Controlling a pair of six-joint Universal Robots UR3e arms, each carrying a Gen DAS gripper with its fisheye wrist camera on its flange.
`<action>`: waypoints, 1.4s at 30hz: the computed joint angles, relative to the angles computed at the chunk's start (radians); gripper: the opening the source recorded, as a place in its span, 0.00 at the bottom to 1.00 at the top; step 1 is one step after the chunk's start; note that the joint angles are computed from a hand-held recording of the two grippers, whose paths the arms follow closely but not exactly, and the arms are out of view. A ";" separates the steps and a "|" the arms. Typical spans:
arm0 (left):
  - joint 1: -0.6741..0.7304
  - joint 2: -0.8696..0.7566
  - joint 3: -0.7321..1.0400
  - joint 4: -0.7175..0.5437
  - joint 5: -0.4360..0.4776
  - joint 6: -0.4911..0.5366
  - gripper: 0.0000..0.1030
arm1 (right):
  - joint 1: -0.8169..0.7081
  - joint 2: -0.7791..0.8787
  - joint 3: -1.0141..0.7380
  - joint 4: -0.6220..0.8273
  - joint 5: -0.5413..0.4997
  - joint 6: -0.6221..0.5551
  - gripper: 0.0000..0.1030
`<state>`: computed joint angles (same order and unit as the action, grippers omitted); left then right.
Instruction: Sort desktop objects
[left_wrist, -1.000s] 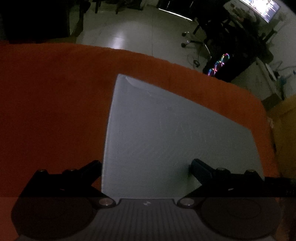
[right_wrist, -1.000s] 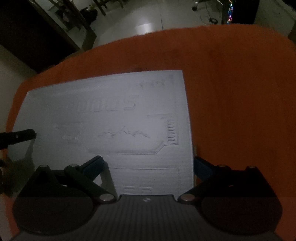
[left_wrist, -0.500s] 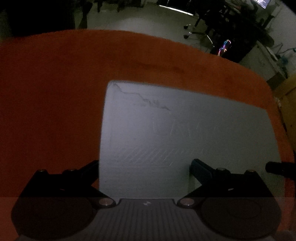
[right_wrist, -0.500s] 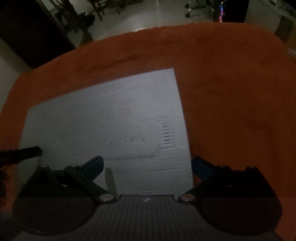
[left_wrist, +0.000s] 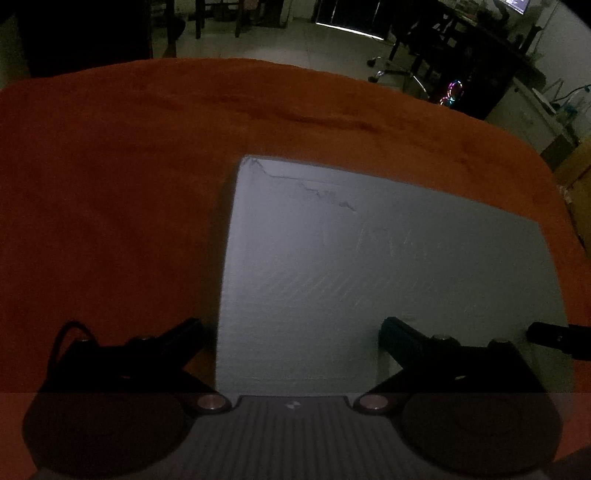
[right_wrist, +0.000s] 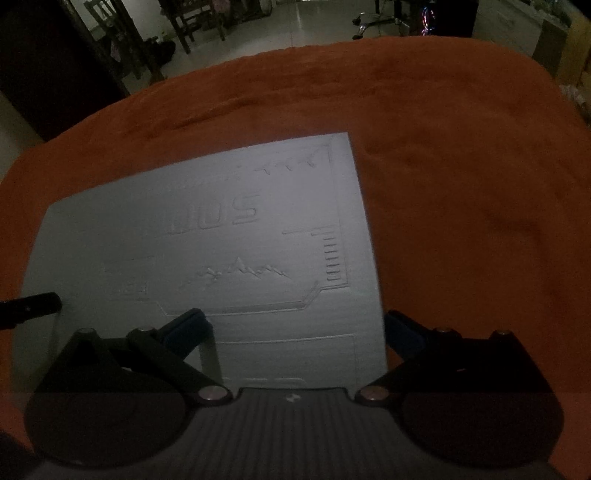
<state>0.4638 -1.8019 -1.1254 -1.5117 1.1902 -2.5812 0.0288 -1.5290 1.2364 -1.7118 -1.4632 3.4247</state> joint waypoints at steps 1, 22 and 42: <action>0.008 0.008 -0.015 0.004 -0.003 0.008 1.00 | -0.011 -0.021 0.015 0.007 0.005 -0.010 1.00; 0.026 0.188 -0.192 0.064 0.001 0.050 0.99 | -0.036 -0.087 0.115 -0.062 0.005 0.018 1.00; 0.100 0.731 -0.629 0.112 -0.103 0.162 1.00 | 0.295 -0.215 0.253 -0.182 -0.262 0.220 1.00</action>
<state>0.5637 -1.0708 -1.7545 -1.3992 1.0872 -2.4190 0.3237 -1.7439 1.4896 -1.8934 -1.7250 3.6449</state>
